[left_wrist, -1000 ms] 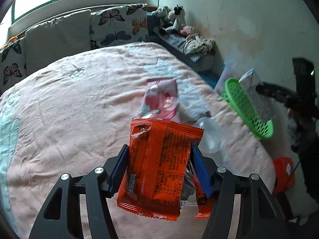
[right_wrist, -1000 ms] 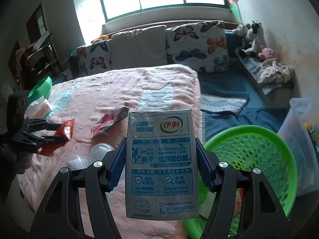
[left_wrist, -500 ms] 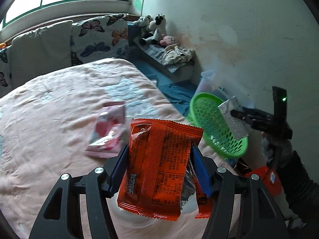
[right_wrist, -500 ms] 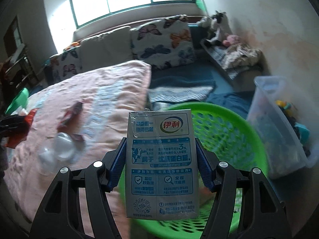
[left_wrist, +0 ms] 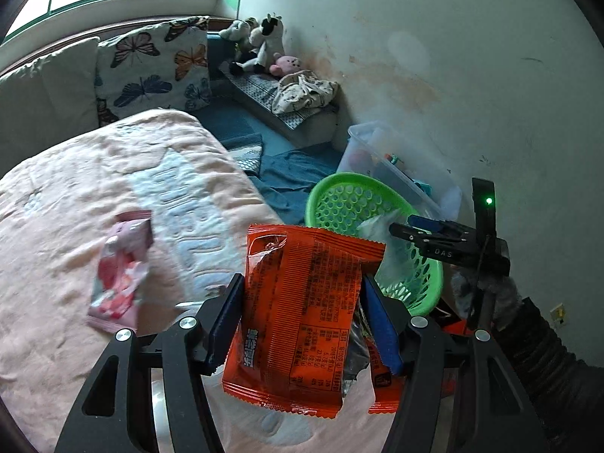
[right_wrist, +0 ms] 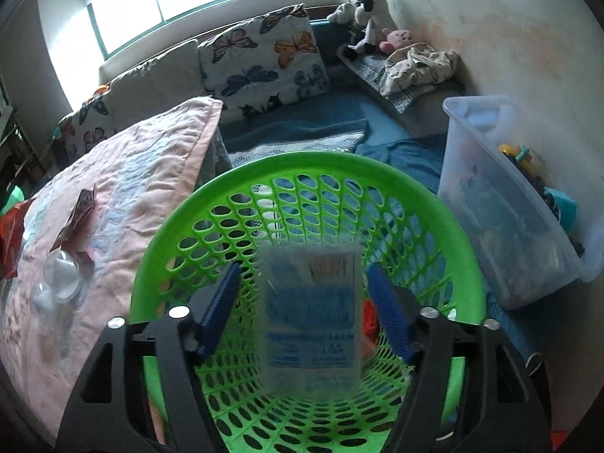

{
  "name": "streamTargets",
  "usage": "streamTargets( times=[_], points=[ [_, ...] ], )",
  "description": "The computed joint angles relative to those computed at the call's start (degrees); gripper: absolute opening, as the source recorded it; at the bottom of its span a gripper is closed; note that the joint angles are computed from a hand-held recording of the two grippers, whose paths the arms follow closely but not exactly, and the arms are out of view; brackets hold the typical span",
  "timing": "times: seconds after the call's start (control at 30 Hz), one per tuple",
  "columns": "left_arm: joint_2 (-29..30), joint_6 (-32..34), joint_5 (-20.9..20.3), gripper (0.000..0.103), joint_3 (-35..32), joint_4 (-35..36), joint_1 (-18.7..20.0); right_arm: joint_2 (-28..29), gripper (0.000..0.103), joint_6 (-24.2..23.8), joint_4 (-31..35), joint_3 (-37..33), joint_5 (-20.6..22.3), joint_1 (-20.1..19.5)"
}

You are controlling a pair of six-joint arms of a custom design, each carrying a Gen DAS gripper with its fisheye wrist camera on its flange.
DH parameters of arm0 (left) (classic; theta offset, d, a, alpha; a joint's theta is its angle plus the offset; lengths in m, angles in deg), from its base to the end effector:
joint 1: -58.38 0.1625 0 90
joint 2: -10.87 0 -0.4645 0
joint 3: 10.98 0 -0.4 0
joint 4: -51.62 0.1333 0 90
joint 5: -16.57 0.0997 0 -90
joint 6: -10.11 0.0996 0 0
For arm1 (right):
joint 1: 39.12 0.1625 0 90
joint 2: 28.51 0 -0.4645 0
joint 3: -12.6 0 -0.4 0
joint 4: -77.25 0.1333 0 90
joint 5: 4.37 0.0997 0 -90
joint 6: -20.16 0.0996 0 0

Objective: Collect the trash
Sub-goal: 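Carry the carton and orange wrapper over the green basket and release both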

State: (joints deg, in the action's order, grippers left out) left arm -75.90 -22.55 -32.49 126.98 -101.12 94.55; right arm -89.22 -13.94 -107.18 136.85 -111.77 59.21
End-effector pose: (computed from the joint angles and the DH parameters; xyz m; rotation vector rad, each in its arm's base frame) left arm -0.1973 -0.3902 0.2608 0.3842 2.5948 -0.8635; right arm 0.1806 -0.5191 0.1791 0.8584 -2.5225 0.6262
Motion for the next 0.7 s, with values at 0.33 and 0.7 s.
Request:
streamTargets(
  times=[0.33,0.7],
  points=[
    [10.3,4.0,-5.4,0.060,-5.0,-6.3,3.4,-4.0,0.073,-2.8,-2.4,2.5,1.8,0.0],
    [20.8,4.6,-9.4,0.060,-10.6,-9.3,6.6,-8.7,0.073,-3.3,-2.8,5.5,4.2,-1.9]
  ],
)
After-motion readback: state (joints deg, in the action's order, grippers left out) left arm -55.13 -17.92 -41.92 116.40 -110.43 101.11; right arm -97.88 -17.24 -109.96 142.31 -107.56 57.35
